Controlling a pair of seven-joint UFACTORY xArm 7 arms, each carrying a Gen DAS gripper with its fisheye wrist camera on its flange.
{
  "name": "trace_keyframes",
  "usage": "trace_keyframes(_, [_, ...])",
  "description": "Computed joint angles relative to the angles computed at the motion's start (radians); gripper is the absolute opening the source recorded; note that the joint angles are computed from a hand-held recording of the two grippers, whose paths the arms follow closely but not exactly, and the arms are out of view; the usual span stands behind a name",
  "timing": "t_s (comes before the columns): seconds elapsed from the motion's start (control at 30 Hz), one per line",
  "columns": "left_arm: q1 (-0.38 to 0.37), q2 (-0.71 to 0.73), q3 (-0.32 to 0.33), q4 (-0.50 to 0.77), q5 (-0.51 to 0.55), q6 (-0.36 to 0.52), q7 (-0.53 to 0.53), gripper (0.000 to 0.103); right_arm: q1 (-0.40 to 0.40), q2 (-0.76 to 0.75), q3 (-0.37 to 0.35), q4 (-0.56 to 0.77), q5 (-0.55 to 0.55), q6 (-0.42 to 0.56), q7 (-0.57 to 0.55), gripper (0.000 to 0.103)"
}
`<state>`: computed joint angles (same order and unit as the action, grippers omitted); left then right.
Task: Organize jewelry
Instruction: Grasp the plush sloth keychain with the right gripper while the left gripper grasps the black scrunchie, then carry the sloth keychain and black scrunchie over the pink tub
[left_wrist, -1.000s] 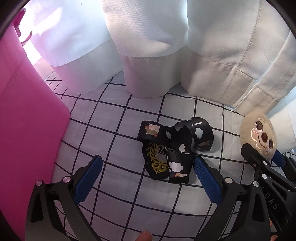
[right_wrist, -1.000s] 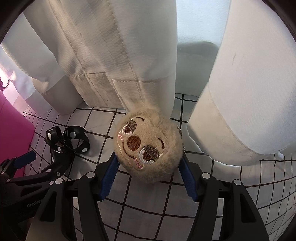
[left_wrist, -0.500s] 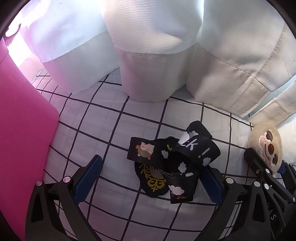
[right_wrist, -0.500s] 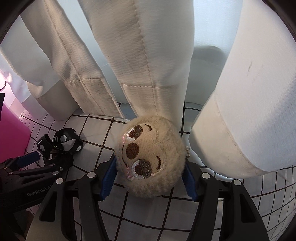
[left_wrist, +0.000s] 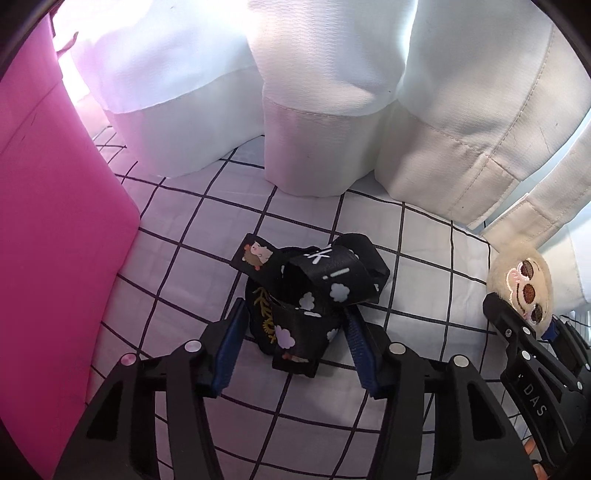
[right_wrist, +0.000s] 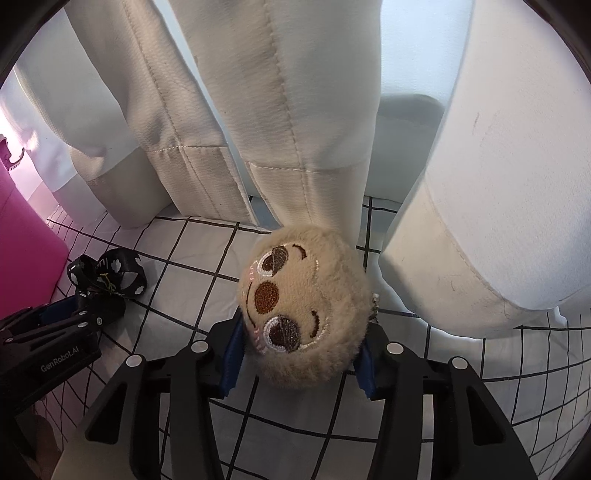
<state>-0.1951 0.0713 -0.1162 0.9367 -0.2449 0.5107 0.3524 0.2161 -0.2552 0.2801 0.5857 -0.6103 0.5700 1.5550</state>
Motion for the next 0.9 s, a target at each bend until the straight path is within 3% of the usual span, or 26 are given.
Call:
trace_keyframes(0.03, [0.003, -0.008, 0.001, -0.005, -0.011, 0.002, 0.01, 0.046, 0.002, -0.004, 0.002, -0.001, 0.001, 0.0, 0.003, 0.047])
trace_keyframes(0.07, [0.003, -0.016, 0.004, -0.014, 0.011, -0.007, 0.001, 0.025, 0.003, -0.008, 0.006, -0.001, -0.001, 0.003, 0.01, 0.047])
trace_keyframes(0.6, [0.014, -0.179, 0.057, -0.131, -0.13, 0.049, 0.181, 0.024, 0.058, -0.13, 0.072, -0.022, 0.076, 0.095, 0.047, 0.047])
trace_keyframes(0.9, [-0.001, -0.364, 0.105, -0.182, -0.198, 0.142, 0.272, 0.023, 0.089, -0.227, 0.125, -0.027, 0.135, 0.161, 0.071, 0.047])
